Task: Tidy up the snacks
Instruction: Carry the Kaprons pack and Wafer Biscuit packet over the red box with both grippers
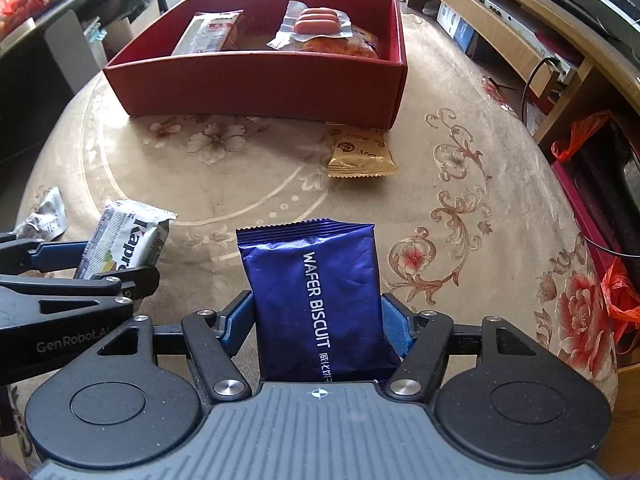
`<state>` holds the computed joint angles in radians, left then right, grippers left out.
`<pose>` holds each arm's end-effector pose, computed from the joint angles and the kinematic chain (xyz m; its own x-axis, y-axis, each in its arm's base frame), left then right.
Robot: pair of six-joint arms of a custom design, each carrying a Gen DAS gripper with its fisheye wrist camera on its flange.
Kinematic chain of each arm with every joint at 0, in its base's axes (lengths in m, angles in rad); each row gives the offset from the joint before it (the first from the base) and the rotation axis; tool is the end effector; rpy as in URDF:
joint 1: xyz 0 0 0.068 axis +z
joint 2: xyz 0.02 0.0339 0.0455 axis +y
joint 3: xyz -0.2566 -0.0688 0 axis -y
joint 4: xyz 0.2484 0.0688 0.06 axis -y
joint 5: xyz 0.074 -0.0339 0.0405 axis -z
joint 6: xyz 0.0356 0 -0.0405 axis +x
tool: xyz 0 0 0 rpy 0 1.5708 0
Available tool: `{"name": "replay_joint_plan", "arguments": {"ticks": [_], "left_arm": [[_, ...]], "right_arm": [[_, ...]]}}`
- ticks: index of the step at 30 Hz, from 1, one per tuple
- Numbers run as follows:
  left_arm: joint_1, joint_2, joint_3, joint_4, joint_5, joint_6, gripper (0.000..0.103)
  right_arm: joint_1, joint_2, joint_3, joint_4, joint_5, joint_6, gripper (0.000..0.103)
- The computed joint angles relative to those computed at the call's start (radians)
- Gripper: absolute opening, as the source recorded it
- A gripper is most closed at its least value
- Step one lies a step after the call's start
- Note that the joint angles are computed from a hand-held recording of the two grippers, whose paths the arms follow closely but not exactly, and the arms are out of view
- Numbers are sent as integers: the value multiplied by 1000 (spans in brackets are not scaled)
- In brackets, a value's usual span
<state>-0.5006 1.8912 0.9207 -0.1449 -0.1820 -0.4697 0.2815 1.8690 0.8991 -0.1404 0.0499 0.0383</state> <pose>0.3001 -0.1569 0.0881 -0.8846 -0.0235 -0.4658 0.0020 0.9985 -0.0541 0.3214 0.0911 0.0897 -0.8698 -0.2117 -0.4458 -0.2230 0.9744 -0.0276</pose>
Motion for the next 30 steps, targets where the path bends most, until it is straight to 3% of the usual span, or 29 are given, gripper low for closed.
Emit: {"name": "replay_joint_plan", "arguments": {"ticks": [5, 30], "left_arm": [[-15, -5, 0, 5, -40, 10, 52], [-17, -31, -1, 10, -56, -4, 52]], "right_arm": [[4, 14, 13, -1, 6, 8, 73], [-13, 0, 11, 26, -1, 21, 73]]}}
